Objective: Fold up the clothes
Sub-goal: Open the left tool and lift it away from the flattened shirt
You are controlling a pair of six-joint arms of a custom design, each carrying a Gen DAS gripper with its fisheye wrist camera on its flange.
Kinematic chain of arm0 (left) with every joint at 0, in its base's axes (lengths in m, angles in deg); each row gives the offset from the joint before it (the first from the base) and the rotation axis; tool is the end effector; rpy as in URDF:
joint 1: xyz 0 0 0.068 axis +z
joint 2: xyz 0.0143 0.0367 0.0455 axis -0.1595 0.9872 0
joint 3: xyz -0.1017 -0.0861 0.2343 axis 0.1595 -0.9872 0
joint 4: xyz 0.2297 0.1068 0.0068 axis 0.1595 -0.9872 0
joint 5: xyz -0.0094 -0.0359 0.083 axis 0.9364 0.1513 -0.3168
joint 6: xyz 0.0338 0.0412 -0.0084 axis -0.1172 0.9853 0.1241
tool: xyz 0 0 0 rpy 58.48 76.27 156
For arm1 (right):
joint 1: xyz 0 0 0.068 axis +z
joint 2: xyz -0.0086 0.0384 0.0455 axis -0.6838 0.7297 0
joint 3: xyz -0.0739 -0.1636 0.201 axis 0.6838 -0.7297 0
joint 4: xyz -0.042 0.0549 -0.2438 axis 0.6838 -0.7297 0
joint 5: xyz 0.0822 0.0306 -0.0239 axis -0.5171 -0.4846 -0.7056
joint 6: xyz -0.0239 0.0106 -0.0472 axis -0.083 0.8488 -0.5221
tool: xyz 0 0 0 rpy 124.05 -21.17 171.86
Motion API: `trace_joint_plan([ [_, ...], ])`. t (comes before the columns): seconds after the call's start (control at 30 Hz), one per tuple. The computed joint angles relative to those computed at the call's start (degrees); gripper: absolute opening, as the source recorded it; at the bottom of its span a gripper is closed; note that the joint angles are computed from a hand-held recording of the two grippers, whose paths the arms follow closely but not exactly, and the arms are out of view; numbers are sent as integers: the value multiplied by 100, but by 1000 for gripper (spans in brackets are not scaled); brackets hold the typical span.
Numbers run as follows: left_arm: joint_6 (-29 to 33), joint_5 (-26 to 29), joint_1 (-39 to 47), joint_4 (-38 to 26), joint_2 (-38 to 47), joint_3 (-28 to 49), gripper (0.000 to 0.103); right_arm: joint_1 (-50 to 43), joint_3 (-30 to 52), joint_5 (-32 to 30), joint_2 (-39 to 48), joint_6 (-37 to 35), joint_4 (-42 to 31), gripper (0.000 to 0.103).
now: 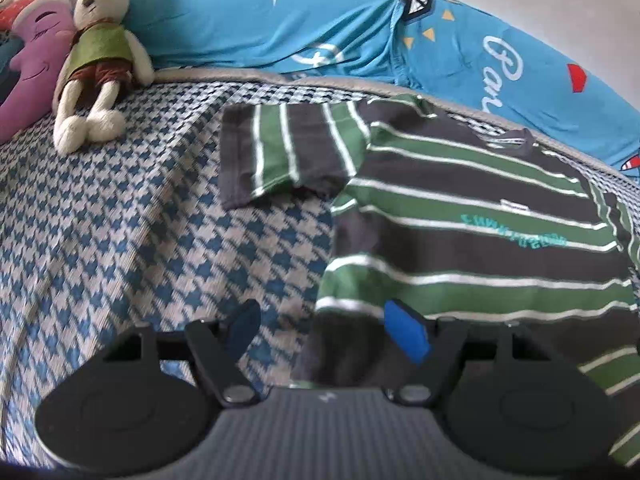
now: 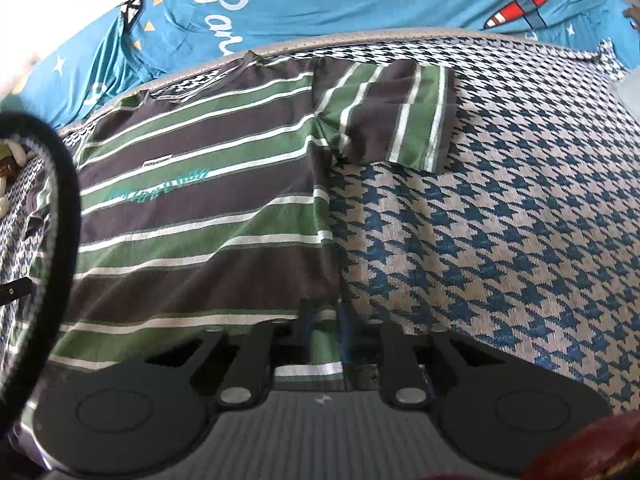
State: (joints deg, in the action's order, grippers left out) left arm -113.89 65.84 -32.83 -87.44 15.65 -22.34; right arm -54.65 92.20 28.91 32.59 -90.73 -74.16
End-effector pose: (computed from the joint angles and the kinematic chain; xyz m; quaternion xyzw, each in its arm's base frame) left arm 0.2178 -0.0842 0.1379 -0.1029 0.9362 -0.0177 0.3356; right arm 0.2536 -0.0431 0.1610 -0.0172 0.9587 0.0645 0.2765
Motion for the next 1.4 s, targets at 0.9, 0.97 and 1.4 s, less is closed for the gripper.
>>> trace_joint_plan([
  [0.9, -245, -778, -459, -354, -672, -629, 79, -1308, -751, -784, -1516, 112, -808, 13],
  [0.97, -422, -771, -571, -455, -847, -684, 80, -1444, -848, -844, -1661, -37, -948, 14],
  [1.4, -1408, -965, -1439, -1175, -1797, -989, 84, -1436, -1450, -745, -2438, -352, -1334, 26],
])
